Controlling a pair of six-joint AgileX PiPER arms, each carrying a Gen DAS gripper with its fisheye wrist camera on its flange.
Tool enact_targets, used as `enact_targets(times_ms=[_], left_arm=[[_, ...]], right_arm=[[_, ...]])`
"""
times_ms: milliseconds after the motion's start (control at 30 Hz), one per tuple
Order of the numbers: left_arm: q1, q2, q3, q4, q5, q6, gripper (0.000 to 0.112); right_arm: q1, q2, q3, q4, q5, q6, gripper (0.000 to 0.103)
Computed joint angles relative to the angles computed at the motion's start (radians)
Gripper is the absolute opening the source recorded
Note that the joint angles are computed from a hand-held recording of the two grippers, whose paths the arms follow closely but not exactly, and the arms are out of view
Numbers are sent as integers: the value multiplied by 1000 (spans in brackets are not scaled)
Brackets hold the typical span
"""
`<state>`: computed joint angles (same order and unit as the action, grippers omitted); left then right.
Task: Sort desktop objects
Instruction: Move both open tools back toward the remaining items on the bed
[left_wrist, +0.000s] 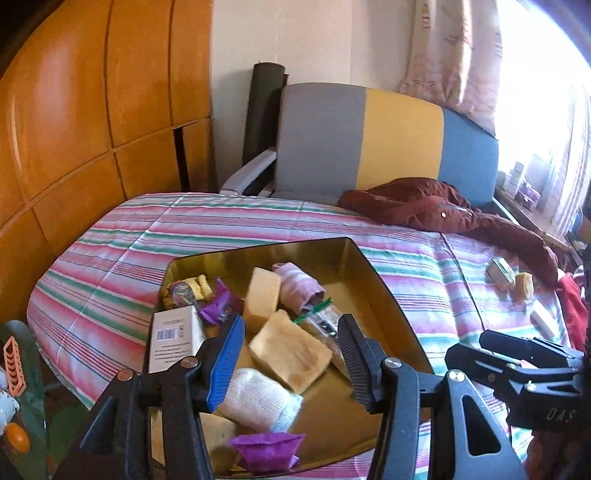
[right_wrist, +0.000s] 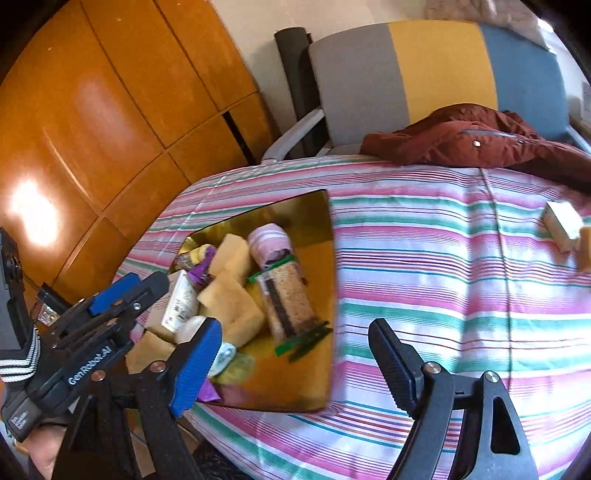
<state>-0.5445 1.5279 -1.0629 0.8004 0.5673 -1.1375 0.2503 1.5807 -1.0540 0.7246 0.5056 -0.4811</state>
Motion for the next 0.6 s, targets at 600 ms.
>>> enact_targets(times_ms=[600], left_arm=[[-149,105,-136,-46,11,119,53]], right_arm=[[-361,-50,107,23,81,-137,84]])
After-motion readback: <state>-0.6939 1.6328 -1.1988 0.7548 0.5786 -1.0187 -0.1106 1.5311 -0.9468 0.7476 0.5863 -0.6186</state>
